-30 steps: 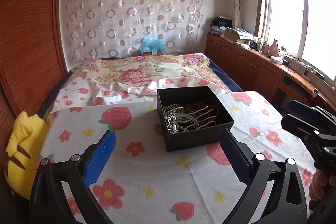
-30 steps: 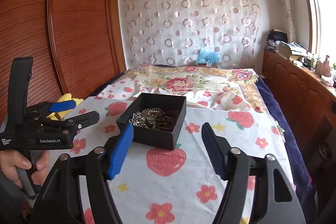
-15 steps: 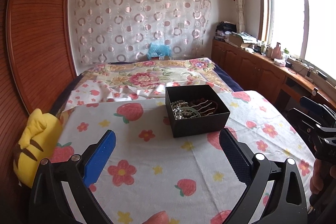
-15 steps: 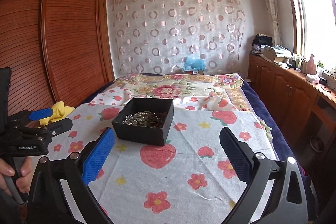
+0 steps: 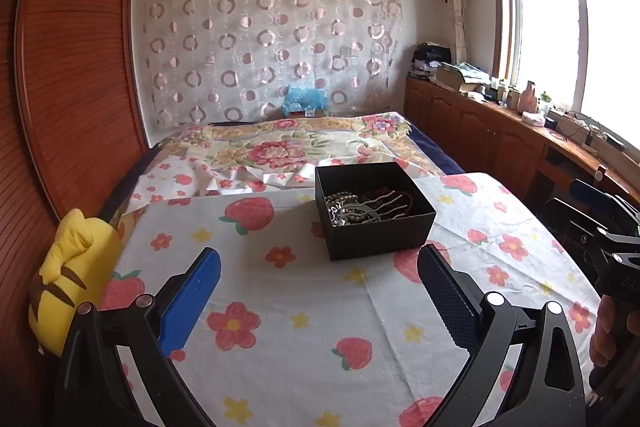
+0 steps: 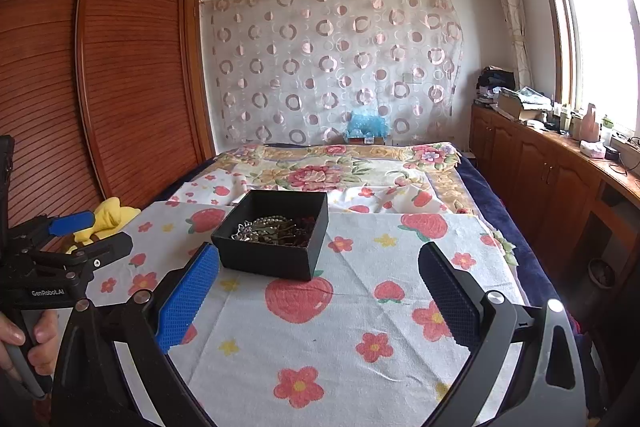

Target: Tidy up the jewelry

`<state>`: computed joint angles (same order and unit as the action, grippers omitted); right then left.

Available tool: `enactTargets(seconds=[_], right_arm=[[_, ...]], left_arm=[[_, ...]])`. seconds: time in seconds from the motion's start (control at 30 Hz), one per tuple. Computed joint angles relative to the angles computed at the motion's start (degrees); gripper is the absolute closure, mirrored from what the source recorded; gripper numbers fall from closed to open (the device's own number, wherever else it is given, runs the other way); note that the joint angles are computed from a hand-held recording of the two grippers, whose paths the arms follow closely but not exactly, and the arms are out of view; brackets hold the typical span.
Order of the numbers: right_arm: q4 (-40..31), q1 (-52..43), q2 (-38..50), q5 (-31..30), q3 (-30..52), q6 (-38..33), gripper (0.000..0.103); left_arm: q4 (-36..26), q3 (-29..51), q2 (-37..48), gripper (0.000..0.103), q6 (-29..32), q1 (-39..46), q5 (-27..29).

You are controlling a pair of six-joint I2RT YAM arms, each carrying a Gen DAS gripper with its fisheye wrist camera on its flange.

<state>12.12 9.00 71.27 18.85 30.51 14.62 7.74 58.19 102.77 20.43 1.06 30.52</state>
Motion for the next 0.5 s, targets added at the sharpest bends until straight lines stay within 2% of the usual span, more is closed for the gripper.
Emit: enactTargets(seconds=[0.5], right_arm=[[-0.3, 0.0, 0.0, -0.1, 0.2, 0.2, 0.003]], left_arm=[[-0.1, -0.1, -0.4, 0.008, -0.6, -0.1, -0.5]])
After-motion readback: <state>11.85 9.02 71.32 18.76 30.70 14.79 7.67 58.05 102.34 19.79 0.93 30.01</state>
